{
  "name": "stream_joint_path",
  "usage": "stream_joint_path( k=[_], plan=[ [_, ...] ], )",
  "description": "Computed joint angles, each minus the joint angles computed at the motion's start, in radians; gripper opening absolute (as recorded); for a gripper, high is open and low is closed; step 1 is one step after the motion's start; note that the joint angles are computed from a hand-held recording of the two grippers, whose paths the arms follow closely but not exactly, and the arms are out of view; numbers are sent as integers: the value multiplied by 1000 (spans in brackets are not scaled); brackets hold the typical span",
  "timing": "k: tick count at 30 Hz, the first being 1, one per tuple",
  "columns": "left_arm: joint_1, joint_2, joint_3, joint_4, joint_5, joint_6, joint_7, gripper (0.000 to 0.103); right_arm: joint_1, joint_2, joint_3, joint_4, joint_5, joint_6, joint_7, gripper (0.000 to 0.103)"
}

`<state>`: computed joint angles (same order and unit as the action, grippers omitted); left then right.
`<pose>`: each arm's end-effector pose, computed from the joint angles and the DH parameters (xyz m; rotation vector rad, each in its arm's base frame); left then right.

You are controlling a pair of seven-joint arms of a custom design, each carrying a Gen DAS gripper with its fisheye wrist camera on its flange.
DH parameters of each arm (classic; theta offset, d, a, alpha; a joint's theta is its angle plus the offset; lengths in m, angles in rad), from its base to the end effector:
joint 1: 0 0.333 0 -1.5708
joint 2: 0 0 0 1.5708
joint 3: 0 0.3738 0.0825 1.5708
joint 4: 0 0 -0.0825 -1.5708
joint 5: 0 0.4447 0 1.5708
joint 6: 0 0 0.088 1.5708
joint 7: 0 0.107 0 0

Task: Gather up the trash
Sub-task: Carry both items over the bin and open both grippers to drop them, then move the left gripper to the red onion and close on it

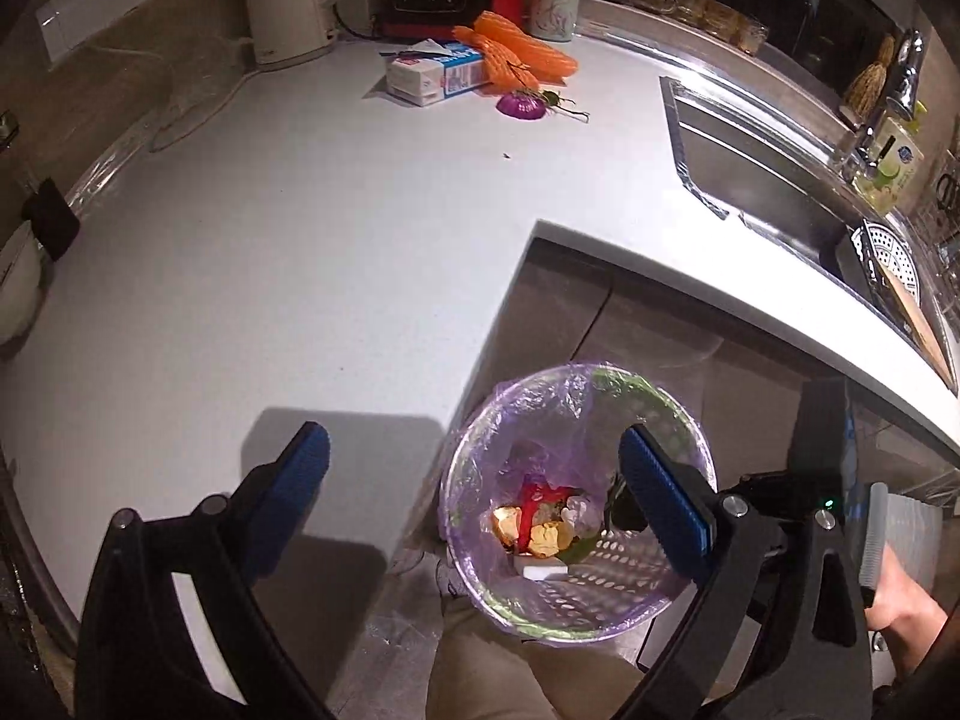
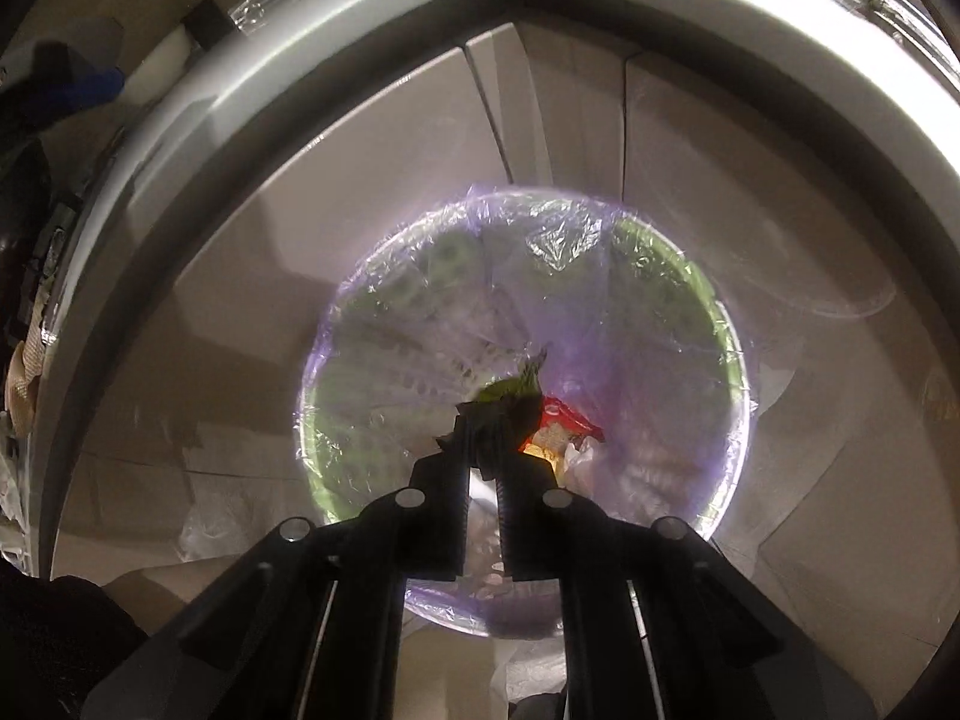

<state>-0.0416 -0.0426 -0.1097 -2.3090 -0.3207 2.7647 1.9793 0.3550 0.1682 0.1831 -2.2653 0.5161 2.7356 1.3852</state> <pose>0.5831 -0.0758 0.4346 -1.6672 2.2422 -0.6396 0.5323 0.2940 0.3254 -2.1726 1.6524 0.1129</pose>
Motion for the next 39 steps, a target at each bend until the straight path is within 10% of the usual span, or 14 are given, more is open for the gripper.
stream_joint_path(
  k=[3,12,24,39],
  plan=[
    [7,25,2,30,13,4,-17,93,24,29,-29,22,-105,-21,95,62],
    [31,169,-33,219,-12,0,3,93,7,-30,-47,31,-196,14,198,65],
    [30,484,-107,642,52,-77,51,93,-13,-126,-126,86,-737,86,708,81],
    [-77,806,-79,1068,217,-222,-152,93,-146,-29,-106,210,-345,1,130,81]
  ],
)
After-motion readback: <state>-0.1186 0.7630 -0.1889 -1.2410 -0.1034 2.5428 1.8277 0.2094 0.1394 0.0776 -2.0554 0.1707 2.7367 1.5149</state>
